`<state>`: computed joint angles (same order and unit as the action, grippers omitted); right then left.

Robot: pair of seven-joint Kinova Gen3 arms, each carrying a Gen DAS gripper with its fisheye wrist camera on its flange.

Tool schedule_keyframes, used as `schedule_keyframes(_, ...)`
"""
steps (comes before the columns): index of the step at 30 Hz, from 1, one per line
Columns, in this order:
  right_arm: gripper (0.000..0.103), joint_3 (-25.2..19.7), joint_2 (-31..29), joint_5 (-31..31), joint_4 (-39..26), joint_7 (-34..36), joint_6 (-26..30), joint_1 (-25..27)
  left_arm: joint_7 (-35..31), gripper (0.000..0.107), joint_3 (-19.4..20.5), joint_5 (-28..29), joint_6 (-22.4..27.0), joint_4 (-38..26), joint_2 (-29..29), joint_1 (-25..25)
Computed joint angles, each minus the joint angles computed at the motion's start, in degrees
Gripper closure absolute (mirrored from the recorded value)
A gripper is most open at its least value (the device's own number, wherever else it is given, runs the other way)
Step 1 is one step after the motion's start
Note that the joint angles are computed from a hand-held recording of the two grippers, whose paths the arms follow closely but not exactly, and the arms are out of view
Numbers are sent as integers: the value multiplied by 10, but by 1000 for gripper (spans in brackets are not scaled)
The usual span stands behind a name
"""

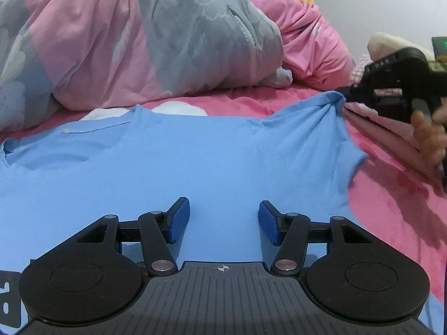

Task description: Fold clothes

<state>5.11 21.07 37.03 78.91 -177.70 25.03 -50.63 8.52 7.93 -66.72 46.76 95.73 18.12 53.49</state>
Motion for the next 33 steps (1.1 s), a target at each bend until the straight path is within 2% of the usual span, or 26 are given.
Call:
schedule_keyframes(3, 101, 10, 33, -17, -48, 13, 61, -8, 0, 52, 0, -1, 0, 1, 0, 0)
schedule_keyframes(5, 100, 23, 52, -47, -68, 38, 80, -10, -2, 52, 0, 0, 1, 0, 2, 0)
schedule_keyframes(8, 96, 69, 58, -103, -55, 76, 57, -27, -2, 52, -1, -1, 1, 0, 2, 0)
schedule_keyframes(10, 85, 108, 30, -111, -12, 85, 20, -57, 1, 52, -1, -3, 0, 2, 1, 0)
schedule_keyframes(12, 84, 104, -10, -105, 30, 125, -10, -67, 4, 52, -1, -5, -2, 3, 1, 0)
schedule_keyframes(14, 83, 60, -45, -75, 57, 171, -4, -62, 7, 52, -1, -7, -3, 4, 1, 0)
schedule_keyframes(17, 79, -10, -68, -6, 70, 241, 59, -68, 10, 52, -1, -9, -5, 6, 1, -1)
schedule_keyframes(21, 72, -7, -38, 87, 59, 334, 152, -151, 12, 52, -1, -12, -3, 6, 2, 0)
schedule_keyframes(23, 71, -35, -14, 108, 30, 373, 198, -148, 17, 52, -2, -15, -5, 8, 2, 0)
schedule_keyframes(25, 71, -52, 9, 142, 13, 380, 226, -147, 27, 52, -3, -19, -11, 14, -1, -1)
schedule_keyframes(27, 72, -40, 29, 159, -1, 386, 239, -159, 37, 51, -3, -24, -18, 20, -3, -3)
schedule_keyframes(29, 77, -24, 45, 169, -14, 381, 258, -172, 49, 52, -2, -31, -25, 26, -7, -6)
schedule_keyframes(31, 100, -27, 55, 185, -24, 373, 282, -174, 63, 52, -2, -38, -33, 33, -10, -9)
schedule_keyframes(33, 101, -36, 55, 204, -29, 371, 308, -174, 77, 51, -1, -46, -40, 40, -13, -12)
